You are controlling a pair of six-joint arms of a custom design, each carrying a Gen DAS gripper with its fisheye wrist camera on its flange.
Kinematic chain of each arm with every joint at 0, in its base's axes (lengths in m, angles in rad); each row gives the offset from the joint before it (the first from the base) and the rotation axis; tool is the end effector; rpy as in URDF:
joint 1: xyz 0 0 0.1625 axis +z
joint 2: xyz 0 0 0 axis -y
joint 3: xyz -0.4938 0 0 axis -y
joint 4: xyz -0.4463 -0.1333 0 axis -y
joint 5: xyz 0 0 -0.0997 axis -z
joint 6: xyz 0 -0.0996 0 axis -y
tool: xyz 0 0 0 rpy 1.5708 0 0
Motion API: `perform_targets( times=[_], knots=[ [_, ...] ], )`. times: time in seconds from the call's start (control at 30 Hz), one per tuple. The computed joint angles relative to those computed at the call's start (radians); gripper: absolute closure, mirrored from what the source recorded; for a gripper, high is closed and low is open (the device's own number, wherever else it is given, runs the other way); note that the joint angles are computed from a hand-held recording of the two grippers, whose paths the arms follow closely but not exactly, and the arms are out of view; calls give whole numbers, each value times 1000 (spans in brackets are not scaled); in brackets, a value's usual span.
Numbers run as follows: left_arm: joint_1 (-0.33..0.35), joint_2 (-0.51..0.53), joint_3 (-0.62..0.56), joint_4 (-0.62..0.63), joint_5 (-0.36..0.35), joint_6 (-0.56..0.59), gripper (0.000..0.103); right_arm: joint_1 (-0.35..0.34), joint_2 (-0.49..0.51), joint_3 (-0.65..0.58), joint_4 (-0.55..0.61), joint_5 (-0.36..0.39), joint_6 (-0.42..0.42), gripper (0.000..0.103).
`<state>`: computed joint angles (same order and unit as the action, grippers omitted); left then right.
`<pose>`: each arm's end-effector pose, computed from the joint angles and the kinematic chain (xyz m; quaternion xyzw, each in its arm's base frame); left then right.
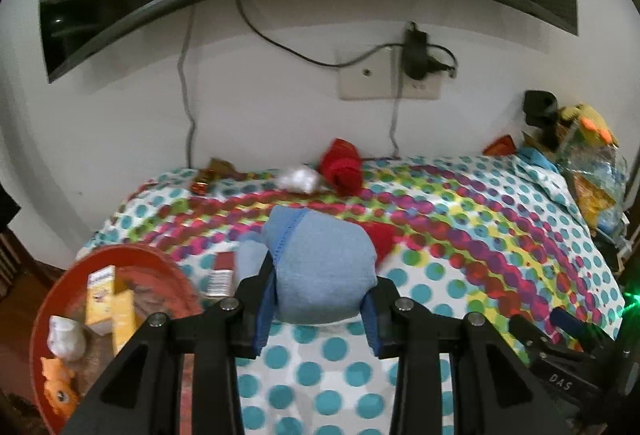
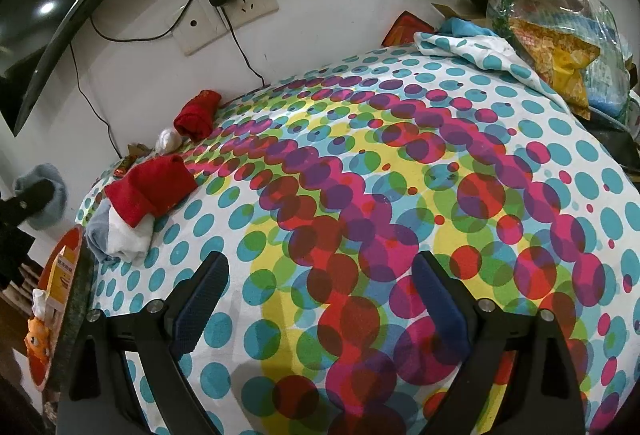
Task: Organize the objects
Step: 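Carry the blue sock with the left tool over the red tray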
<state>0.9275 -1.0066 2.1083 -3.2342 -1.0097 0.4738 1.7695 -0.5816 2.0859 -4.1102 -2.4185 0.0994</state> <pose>-0.2079 -0.5879 0.1634 0.4242 0.8236 -0.2879 0.2425 0.1660 -0.5274 0.0406 -0.1639 -0.8013 0.4991 0.2865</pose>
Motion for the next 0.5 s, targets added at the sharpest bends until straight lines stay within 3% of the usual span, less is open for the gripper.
perform_targets(
  times=[0.5],
  knots=[
    [88, -38, -79, -2, 75, 48, 66, 4, 5, -12, 12, -14, 4, 10]
  ],
)
